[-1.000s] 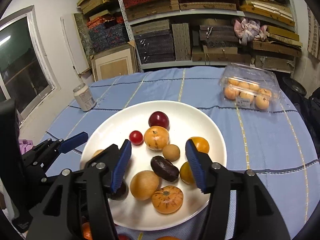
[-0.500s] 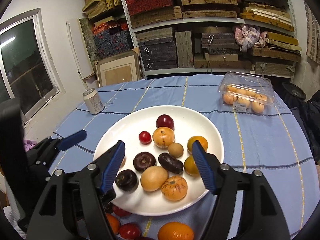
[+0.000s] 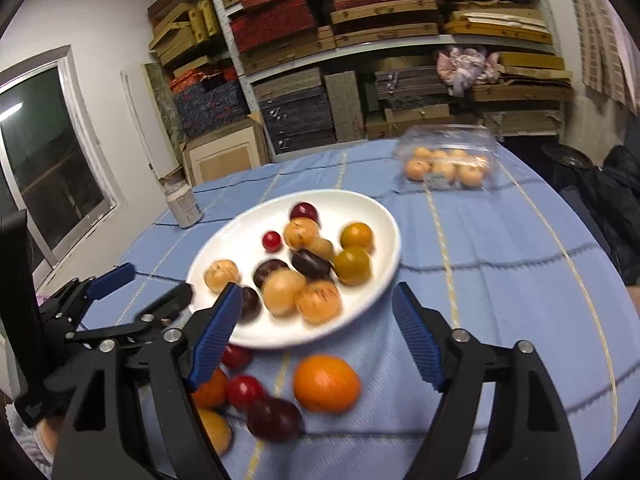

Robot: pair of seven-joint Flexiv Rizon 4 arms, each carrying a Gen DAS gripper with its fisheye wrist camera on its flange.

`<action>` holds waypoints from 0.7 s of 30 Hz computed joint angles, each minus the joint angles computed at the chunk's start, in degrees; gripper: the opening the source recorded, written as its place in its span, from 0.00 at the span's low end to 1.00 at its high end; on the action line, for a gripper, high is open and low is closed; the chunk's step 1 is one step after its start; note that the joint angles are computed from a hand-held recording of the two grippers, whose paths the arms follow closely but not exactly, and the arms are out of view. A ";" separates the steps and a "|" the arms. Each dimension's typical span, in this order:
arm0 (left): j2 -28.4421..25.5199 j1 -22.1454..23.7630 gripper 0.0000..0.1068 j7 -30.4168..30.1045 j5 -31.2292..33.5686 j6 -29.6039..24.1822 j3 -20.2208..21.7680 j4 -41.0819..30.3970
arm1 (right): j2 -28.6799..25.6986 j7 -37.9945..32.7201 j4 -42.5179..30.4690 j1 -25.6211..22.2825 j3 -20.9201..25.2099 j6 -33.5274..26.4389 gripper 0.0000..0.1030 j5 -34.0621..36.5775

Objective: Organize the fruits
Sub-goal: 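Move both open tools back toward the remaining fruit cluster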

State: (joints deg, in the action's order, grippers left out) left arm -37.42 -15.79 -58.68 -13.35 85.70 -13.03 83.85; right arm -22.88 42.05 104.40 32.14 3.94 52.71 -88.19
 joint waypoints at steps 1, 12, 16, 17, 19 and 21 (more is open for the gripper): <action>0.77 1.33 0.86 0.50 -0.41 0.52 -1.40 1.94 | 0.38 0.90 0.94 0.08 0.22 -0.32 0.75 0.10; 8.09 14.16 0.91 2.97 -6.60 3.24 -13.01 18.51 | 2.84 7.54 8.30 0.26 3.36 -0.68 0.84 -0.01; 10.70 18.51 0.91 5.78 -9.12 3.37 -17.44 23.84 | 2.57 6.54 8.45 1.25 3.69 -0.74 0.85 0.21; 11.23 18.97 0.91 6.46 -9.41 3.52 -17.96 24.86 | 2.48 6.21 8.38 1.45 3.70 -0.71 0.85 0.20; 12.21 18.82 0.91 7.89 -9.27 2.90 -17.79 26.37 | 2.17 5.08 8.03 2.00 3.81 -1.07 0.86 0.75; 12.86 17.08 0.91 9.19 -8.45 2.57 -15.96 27.18 | 1.98 3.42 7.53 2.56 3.85 -1.74 0.88 2.01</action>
